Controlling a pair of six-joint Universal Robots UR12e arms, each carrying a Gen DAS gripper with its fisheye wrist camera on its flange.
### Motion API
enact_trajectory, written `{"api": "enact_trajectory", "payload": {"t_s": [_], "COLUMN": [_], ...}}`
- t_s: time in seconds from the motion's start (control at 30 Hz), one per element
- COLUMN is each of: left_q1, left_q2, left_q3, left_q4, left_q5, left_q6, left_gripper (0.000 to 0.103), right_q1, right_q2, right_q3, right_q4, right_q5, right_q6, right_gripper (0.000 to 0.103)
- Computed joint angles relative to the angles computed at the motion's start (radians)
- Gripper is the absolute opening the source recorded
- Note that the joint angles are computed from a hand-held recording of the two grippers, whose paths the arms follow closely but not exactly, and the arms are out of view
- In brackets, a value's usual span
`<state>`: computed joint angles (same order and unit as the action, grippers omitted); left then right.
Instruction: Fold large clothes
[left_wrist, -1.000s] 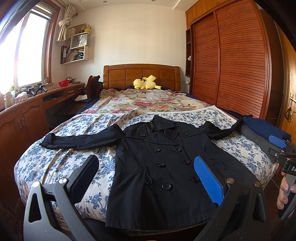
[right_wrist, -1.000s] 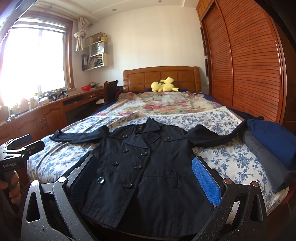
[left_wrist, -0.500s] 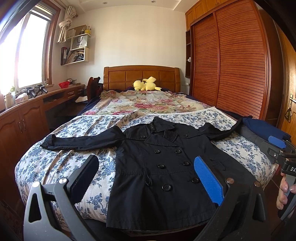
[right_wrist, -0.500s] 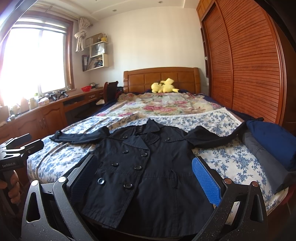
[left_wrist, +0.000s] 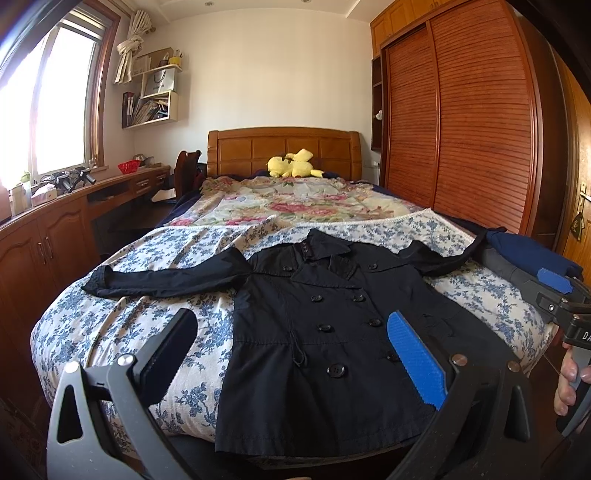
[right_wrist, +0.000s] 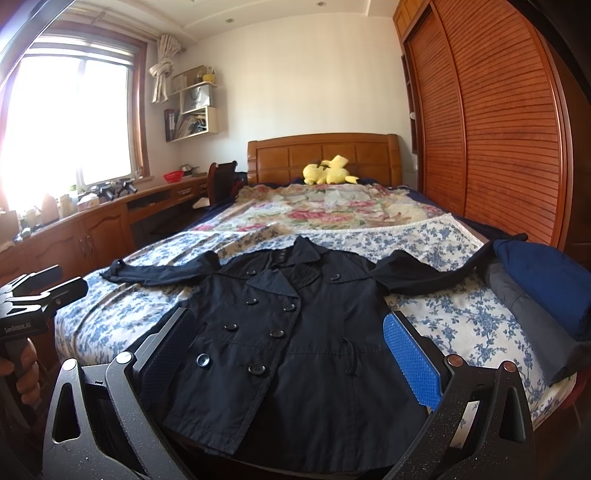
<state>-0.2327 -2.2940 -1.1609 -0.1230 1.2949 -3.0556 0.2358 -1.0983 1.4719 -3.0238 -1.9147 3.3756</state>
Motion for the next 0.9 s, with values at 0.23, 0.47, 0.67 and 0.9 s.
{"api": "enact_trajectory", "payload": {"t_s": [0.23, 0.47, 0.67, 0.9], "left_q1": [0.007, 0.025, 0.041, 0.064], "left_q2": [-0.028, -0.08, -0.143, -0.253], "left_q3": [0.038, 0.097, 0.186, 0.371], "left_q4": [-0.059, -0.088, -0.148, -0.259], "left_q5": [0.01, 0.014, 0.041, 0.121], "left_q6": [0.018, 0.028, 0.032, 0.027], "left_gripper": [0.103, 0.103, 0.093, 0.084], "right_q1": [-0.001, -0.01, -0.025, -0.042], "right_q2": [0.029, 0.09, 0.171, 0.293], "right_q3": [-0.04, -0.104, -0.199, -0.37], "right_q4": [0.043, 0.066, 0.104, 0.183], "right_q5": [0.015, 0.059, 0.12, 0.193], "right_q6": [-0.017, -0.066, -0.111, -0.164], "right_gripper": [0.103, 0.103, 0.103, 0.103]}}
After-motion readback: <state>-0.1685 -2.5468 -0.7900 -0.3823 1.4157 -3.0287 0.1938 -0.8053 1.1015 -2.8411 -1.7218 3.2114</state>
